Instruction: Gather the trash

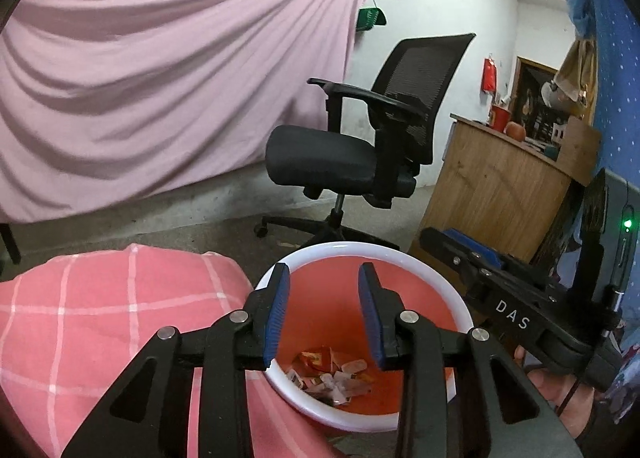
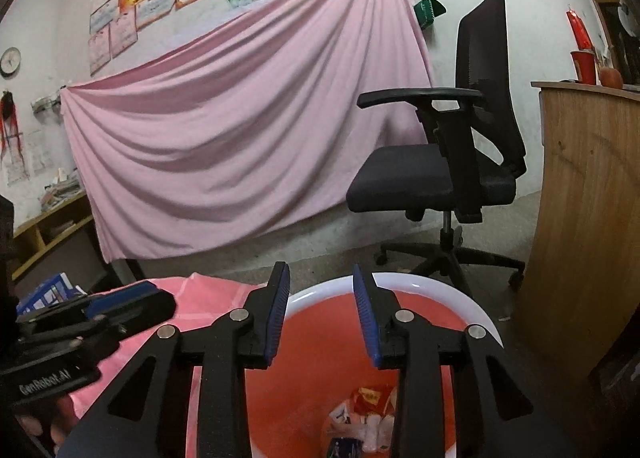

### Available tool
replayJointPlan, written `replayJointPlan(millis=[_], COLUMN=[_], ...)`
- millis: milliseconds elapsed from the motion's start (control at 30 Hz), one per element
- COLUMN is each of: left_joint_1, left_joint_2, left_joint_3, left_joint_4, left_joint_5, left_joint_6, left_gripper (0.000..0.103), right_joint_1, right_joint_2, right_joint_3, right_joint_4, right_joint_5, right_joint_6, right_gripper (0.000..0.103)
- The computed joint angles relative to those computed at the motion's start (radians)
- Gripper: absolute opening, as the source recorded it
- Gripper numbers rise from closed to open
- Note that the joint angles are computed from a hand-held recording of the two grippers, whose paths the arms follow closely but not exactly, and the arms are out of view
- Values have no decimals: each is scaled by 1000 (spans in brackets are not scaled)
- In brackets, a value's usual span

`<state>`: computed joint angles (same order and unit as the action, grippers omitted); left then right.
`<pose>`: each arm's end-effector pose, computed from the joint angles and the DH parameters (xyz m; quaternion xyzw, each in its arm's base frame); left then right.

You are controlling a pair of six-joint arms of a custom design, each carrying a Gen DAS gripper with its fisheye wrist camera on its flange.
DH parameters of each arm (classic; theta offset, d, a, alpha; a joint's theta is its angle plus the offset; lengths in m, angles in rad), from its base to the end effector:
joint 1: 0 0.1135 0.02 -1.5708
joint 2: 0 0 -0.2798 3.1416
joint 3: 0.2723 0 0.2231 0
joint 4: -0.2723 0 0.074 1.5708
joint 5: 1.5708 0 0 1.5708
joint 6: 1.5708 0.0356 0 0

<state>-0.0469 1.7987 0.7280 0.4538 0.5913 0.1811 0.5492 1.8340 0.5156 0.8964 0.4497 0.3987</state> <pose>0.3221 -0.0350 0.1664 0.2296 0.8291 -0.2288 0.4555 0.2651 0.1441 0.1471 0.0593 0.8252 0.0752 0.5567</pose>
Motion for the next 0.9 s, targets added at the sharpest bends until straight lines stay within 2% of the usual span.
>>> replayJointPlan(millis=[67, 233, 300, 367, 500, 567, 600, 633, 667, 733, 800, 900], left_joint_1=[27, 98, 126, 172, 281, 353, 401, 445, 496, 595, 689, 847], left_joint_2=[-23, -77, -103, -143, -239, -286, -308, -323, -342, -376, -399, -411], left_joint_3=[-23, -80, -103, -135, -212, -250, -265, -274, -283, -291, -281, -259], left_joint_4=[10, 19, 12, 2, -20, -35, -53, -74, -101, -179, -292, -494], left_joint_5=[17, 67, 85, 126, 208, 260, 299, 335, 373, 443, 501, 580], left_joint_6=[3, 10, 21, 36, 84, 110, 130, 151, 174, 241, 344, 558], left_gripper=[39, 41, 46, 59, 71, 89, 93, 98, 99, 99, 99, 100], right_joint_1=[20, 85, 118, 156, 237, 291, 326, 360, 392, 489, 565, 683], right_joint_2=[-21, -78, -98, -114, -154, -174, -184, -193, -200, -206, -207, -188], right_joint_3=[-8, -22, -30, -42, -64, -69, -76, -78, -77, -60, -21, 50], right_joint_4=[-26, -75, -90, -98, -136, -180, -196, -220, -246, -333, -447, -650], right_joint_5=[25, 109, 150, 204, 298, 360, 393, 424, 455, 555, 623, 727], right_joint_6=[10, 16, 19, 33, 106, 156, 187, 218, 244, 310, 365, 489], right_gripper=[39, 49, 54, 75, 84, 90, 92, 96, 102, 103, 103, 103])
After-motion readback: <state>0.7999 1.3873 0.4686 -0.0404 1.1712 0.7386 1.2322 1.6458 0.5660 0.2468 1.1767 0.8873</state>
